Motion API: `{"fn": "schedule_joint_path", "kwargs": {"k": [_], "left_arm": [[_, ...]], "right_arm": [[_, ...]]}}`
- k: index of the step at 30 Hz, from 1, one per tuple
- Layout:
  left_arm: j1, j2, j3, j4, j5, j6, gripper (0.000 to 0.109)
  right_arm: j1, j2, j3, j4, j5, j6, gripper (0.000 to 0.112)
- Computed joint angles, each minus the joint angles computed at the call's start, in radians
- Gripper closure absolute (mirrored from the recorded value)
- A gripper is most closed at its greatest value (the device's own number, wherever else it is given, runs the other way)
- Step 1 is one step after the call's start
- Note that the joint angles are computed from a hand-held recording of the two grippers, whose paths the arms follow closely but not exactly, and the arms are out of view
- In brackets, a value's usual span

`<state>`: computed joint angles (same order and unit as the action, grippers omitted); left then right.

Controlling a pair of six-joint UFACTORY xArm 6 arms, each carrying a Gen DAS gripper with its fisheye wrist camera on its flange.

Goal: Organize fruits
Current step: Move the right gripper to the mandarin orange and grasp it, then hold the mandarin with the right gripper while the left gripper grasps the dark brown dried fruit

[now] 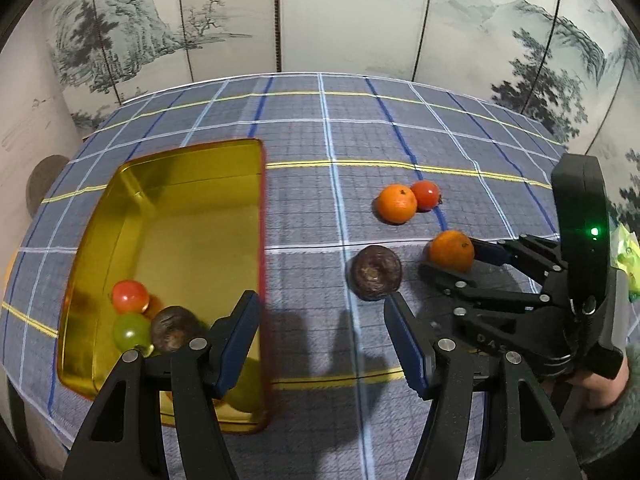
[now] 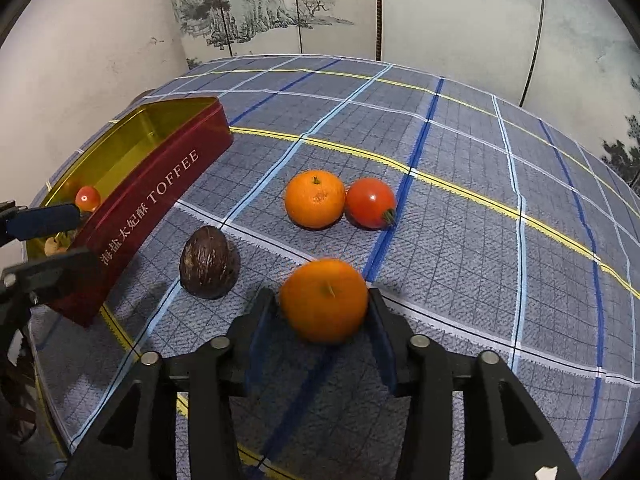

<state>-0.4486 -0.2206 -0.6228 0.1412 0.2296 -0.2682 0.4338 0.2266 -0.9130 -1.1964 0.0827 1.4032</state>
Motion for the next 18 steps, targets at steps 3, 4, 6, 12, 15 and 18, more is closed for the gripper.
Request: {"fn": "schedule_joint_path", "kwargs": {"k": [3,4,6,12,15,18], "left_arm": [[-0.010,0.008,-0.010,0.014,0.002,-0.009,0.044],[-0.012,0.010,-0.011,0.011,0.002,-0.006,0.044],[-0.018,0.019,-0.020,0.014,0.003,-0.009,0.044],[-0.042,0.060,-0.050,-0.004,-0.007,-0.001,0.044],[-0.050,0.093,-0.071,-0.009,-0.015,-0.011,0.044],[-0.057,0.124,-0.092,-0.015,-0.017,-0.013,0.044]], "right_arm": [[-0.001,0.010,-0.012,0.002,-0.006,-0.004,0.067],[-0.001,0.010,-0.013,0.001,-0.003,-0.003,0.069],[-0.002,0.008,-0.013,-0.011,0.004,0.010,0.075],[-0.024,-0.014,0.009,-0.081,0.013,0.100,0.076],[-0.052,-0.040,0.036,-0.126,0.028,0.165,0.076],[-0.083,-0.072,0.073,-0.134,0.048,0.188,0.076]]}}
